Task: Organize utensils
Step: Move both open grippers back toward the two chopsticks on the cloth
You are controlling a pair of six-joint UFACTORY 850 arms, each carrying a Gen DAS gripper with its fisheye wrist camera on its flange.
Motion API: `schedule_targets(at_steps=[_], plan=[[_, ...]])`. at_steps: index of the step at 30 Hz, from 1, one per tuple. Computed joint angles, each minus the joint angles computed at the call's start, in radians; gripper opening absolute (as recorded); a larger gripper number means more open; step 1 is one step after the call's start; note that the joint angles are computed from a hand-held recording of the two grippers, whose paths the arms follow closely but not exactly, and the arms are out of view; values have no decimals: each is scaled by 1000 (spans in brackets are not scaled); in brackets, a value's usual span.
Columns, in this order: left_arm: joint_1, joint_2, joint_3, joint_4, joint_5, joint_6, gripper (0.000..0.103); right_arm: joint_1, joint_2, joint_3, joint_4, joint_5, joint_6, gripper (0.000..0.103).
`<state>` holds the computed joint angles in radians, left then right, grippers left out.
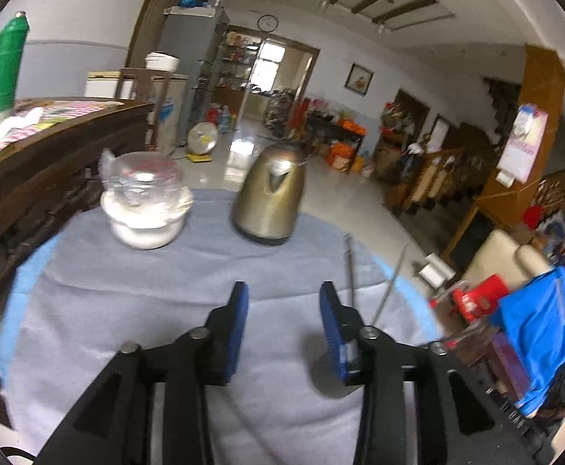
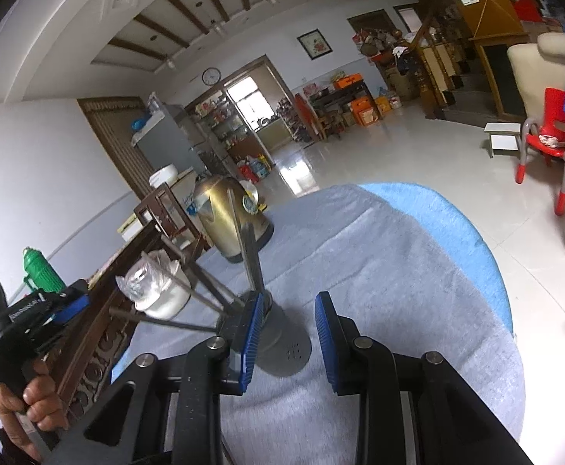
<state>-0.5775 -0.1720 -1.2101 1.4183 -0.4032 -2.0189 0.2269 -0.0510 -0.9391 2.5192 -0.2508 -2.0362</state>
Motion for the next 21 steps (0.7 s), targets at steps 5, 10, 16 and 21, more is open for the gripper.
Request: schedule_targets(at_steps=[5, 10, 16, 21], plan=[[-16, 17, 33, -216, -64, 219, 51, 23, 3, 5, -37, 16, 24, 31], [-43, 29, 69, -338, -123, 353, 57, 52, -4, 0, -139, 26, 98, 31], [-49, 44, 133, -438, -130, 416, 58, 98, -33, -8, -279, 27, 211, 31], [-49, 36, 171, -580, -117, 509, 58, 138, -69, -24, -515, 31, 430, 31]])
